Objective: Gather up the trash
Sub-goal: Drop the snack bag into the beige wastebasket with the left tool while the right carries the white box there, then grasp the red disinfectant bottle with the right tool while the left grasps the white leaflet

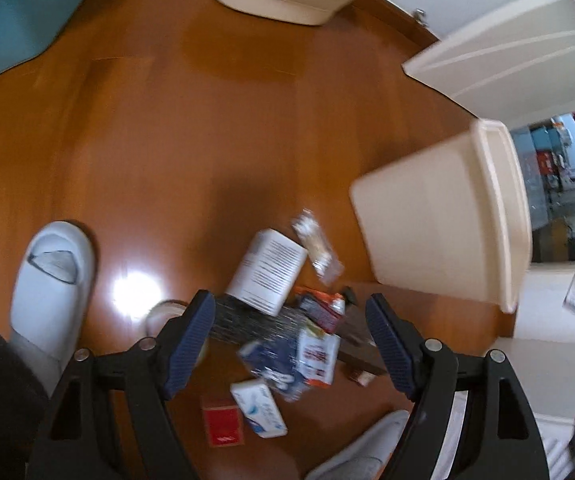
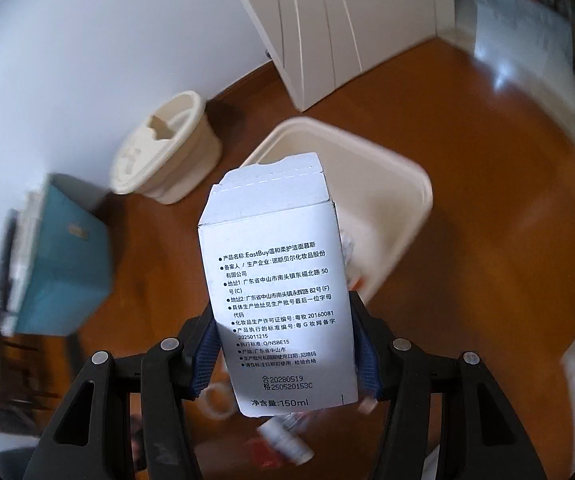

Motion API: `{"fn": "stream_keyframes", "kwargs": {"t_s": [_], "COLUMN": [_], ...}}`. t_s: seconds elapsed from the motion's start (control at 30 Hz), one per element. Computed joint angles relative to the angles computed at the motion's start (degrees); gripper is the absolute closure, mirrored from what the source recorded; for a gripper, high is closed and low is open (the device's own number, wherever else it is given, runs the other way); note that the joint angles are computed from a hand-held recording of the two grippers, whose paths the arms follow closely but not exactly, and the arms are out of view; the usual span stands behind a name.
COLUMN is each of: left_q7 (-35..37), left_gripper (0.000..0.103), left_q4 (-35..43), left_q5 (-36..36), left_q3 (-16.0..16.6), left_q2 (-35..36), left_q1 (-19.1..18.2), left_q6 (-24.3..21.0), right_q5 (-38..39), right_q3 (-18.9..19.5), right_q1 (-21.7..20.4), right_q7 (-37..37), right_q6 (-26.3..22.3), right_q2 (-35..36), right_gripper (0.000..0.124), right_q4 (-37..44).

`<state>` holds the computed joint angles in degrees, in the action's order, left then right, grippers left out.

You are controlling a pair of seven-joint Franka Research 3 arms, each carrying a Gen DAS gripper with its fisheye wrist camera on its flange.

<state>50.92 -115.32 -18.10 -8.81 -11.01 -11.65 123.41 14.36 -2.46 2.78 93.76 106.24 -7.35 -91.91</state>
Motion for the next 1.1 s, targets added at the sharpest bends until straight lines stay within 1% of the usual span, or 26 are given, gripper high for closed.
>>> {"fn": "stream_keyframes", "kwargs": {"t_s": [0.03, 0.1, 0.17, 0.23, 0.4, 0.5, 0.53, 0.57, 0.63, 0.7, 0.73, 0.77, 0.8, 0.83, 0.9, 0.93, 1.0, 1.07, 1.1], "left_q7": [-0.47, -1.26, -1.66, -1.34, 0.15, 0.61, 0.57, 0.59, 1.35, 2.22, 2.94, 3.79, 5.31, 7.10, 8.88, 9.87, 11.86, 11.34, 10.49], "left_gripper": [0.026, 0.026, 0.026, 0.026, 0.026, 0.026, 0.026, 0.026, 0.026, 0.026, 0.026, 0.026, 0.026, 0.026, 0.026, 0.026, 0.026, 0.026, 0.026], "left_q4": [-0.75, -1.78, -2.66, -2.89, -2.91, -2.98, -2.94, -2.88, -2.61, -2.19, -1.66, -1.14, -0.08, 1.41, 3.64, 4.51, 6.16, 6.19, 5.71], "left_q5": [0.08, 0.09, -0.03, 0.04, 0.20, 1.06, 1.58, 1.91, 2.84, 4.03, 4.46, 4.34, 4.18, 4.93, 8.75, 10.36, 11.77, 11.68, 11.44], "left_q3": [0.15, 0.40, 0.40, 0.13, -0.85, -1.10, -1.13, -1.12, -1.10, -1.24, -1.36, -1.43, -1.61, -2.01, -3.06, -3.47, -3.98, -4.03, -3.96], "left_q2": [-0.20, -0.03, 0.34, 1.27, 2.89, 2.58, 2.41, 2.31, 2.42, 3.03, 3.90, 4.77, 6.34, 8.34, 11.28, 12.54, 15.10, 15.91, 15.91], "left_q1": [0.25, 0.68, 0.81, 0.64, -0.06, -0.18, -0.15, -0.14, -0.14, -0.19, -0.30, -0.40, -0.60, -0.83, -1.23, -1.42, -1.56, -1.28, -1.07], "left_q6": [0.11, 0.35, 0.20, -0.14, -0.64, -0.71, -0.75, -0.74, -0.88, -1.08, -1.51, -1.90, -2.67, -3.65, -4.49, -4.58, -4.60, -4.04, -3.59], "right_q5": [-1.57, -5.01, -6.81, -7.38, -6.63, -7.65, -6.86, -5.39, -5.15, -4.19, -2.03, -0.35, 2.47, 3.99, 6.08, 5.26, -1.51, -5.23, -7.54], "right_q3": [0.56, 1.38, 1.48, 1.19, 0.53, 0.22, 0.13, 0.14, 0.35, 0.87, 1.11, 1.16, 1.13, 1.03, 1.10, 1.47, 4.24, 5.64, 6.54], "right_q1": [0.31, 1.26, 2.05, 2.47, 2.17, 2.50, 2.27, 1.85, 2.03, 2.21, 2.21, 2.31, 2.62, 2.93, 4.16, 4.60, 5.86, 7.34, 8.33], "right_q7": [-0.04, -0.81, -1.32, -1.47, -2.33, -2.80, -2.23, -2.18, -3.20, -6.74, -9.90, -12.38, -16.62, -19.27, -26.20, -29.08, -35.17, -40.22, -43.69], "right_q6": [-0.12, -1.79, -3.67, -4.68, -6.92, -6.69, -5.98, -4.00, 0.21, 2.95, 4.42, 4.90, 4.68, 4.22, 2.65, 2.83, 8.48, 14.30, 18.88], "right_q2": [2.44, 9.69, 15.26, 18.87, 24.61, 24.18, 23.28, 21.27, 16.52, 10.81, 6.97, 4.48, 0.72, -1.61, -5.83, -7.04, -10.36, -11.19, -11.60], "right_gripper": [0.063, 0.063, 0.064, 0.064, 0.064, 0.064, 0.063, 0.063, 0.063, 0.063, 0.061, 0.057, 0.055, 0.049, 0.048, 0.048, 0.048, 0.048, 0.048], "right_q4": [2.44, 9.34, 14.16, 16.88, 20.84, 18.77, 17.43, 14.63, 8.41, 1.97, -2.42, -5.27, -9.64, -12.48, -18.90, -21.55, -29.83, -35.60, -39.51]}}
